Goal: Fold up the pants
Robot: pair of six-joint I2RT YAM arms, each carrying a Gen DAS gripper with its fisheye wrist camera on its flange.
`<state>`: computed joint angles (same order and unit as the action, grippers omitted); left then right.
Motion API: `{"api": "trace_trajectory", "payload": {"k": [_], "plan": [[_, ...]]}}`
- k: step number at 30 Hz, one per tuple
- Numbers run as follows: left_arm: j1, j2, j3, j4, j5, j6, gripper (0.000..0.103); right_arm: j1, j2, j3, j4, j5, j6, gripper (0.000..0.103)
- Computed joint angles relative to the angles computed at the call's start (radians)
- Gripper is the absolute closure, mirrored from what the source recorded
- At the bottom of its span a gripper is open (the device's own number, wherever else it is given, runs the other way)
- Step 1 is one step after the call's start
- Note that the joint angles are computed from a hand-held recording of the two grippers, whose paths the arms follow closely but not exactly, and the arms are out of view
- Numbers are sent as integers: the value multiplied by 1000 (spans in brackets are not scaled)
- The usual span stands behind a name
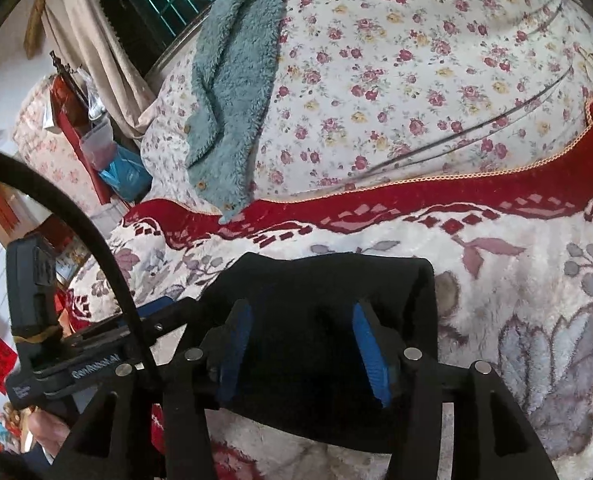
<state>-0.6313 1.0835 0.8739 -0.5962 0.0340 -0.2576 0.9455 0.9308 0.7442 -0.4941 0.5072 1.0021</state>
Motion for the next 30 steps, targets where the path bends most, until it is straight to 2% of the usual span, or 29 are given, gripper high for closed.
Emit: {"api": "trace_trajectory", "payload": {"k": [12,14,15,16,20,24,28,29,30], "plan": [[3,-8,-6,-8,-16,18,43,6,-17,-6,-37,30,42,51],[40,-7,-21,7,36,29,43,-8,-39,-24,-50,24,49,43],[65,-2,-28,13,70,41,43,-24,-55,-41,-50,10,46,33],[93,11,-30,17,106,56,43,-53,-74,-65,-46,-23,40,28],[186,83,-46,41,240,90,43,-162,-125,-154,-20,-136,58,28],[221,134,-60,81,316,97,32,-289,-175,-277,113,-308,55,27],[236,252,-31,102,425,135,29,-378,-184,-366,278,-431,21,25],[240,282,-25,111,442,131,21,-397,-181,-378,304,-456,16,25],[251,301,-29,131,475,125,18,-418,-178,-386,328,-484,11,25]]}}
